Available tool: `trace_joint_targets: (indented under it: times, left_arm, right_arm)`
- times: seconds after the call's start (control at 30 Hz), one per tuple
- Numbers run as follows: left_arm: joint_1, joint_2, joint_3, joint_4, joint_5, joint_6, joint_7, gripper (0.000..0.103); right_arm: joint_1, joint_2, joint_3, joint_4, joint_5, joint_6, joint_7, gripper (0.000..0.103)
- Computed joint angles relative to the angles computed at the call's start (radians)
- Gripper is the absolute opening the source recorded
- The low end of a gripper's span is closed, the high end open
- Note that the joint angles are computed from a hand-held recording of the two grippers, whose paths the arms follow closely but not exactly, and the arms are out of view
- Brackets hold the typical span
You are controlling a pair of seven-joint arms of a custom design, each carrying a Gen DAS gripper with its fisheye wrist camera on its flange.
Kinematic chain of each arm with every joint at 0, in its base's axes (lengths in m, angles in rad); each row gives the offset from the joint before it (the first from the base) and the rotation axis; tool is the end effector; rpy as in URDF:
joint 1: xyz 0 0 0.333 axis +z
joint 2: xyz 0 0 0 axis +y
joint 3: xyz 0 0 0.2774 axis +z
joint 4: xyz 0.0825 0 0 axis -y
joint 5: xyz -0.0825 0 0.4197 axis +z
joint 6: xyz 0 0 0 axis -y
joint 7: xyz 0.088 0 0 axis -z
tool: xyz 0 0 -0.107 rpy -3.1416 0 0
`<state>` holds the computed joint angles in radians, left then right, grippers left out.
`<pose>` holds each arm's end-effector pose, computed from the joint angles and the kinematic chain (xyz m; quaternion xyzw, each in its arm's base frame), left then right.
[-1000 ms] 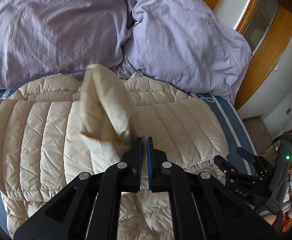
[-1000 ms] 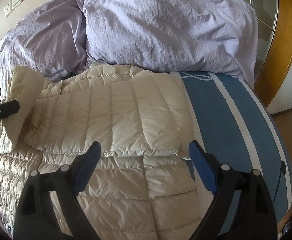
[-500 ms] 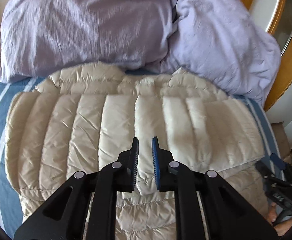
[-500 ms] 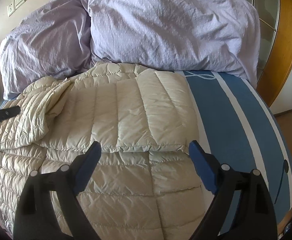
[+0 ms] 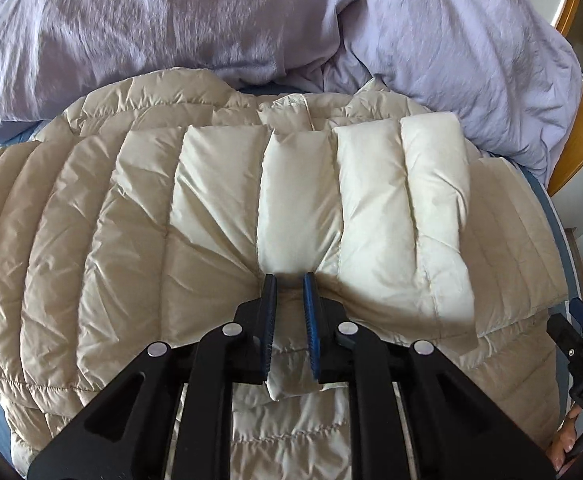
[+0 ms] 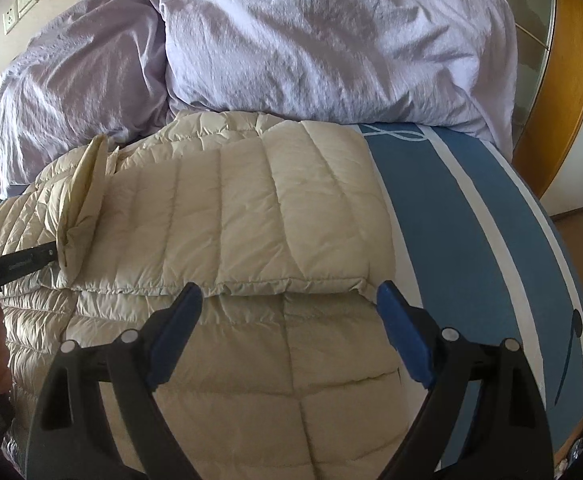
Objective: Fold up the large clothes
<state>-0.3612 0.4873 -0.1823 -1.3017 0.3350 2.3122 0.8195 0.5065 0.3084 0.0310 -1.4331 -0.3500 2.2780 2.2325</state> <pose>0.6676 -0.3622 0.4856 -0.7088 0.6463 -0.2425 0.1451 0.6251 0.3595 0.5367 -0.6830 0.6647 -0.1990 0.2285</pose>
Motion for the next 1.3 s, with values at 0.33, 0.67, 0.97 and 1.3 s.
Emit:
trace_joint_targets:
  times: [0.33,0.67,0.97,1.3]
  left_arm:
    - [0.038,-0.369,-0.01,-0.433,0.091,0.094,-0.058,0.045]
    - [0.099,-0.841,-0.059,-0.964,0.074,0.118,-0.106,0.058]
    - [0.041,-1.137,-0.045,-1.266,-0.092,0.172,-0.083,0.058]
    - [0.007,-1.262,-0.051,-1.39,-0.146,0.178,-0.11,0.058]
  right_arm:
    - [-0.024,-0.177,0.032,-0.193,-0.021,0.02,0.029,0.092]
    - [-0.097,-0.398,0.099,-0.461,0.091,0.005,-0.015,0.094]
    - [-0.132,-0.583,0.132,-0.675,0.241,0.004,-0.105,0.093]
    - [-0.151,-0.73,0.142,-0.832,0.379,0.007,-0.167,0.076]
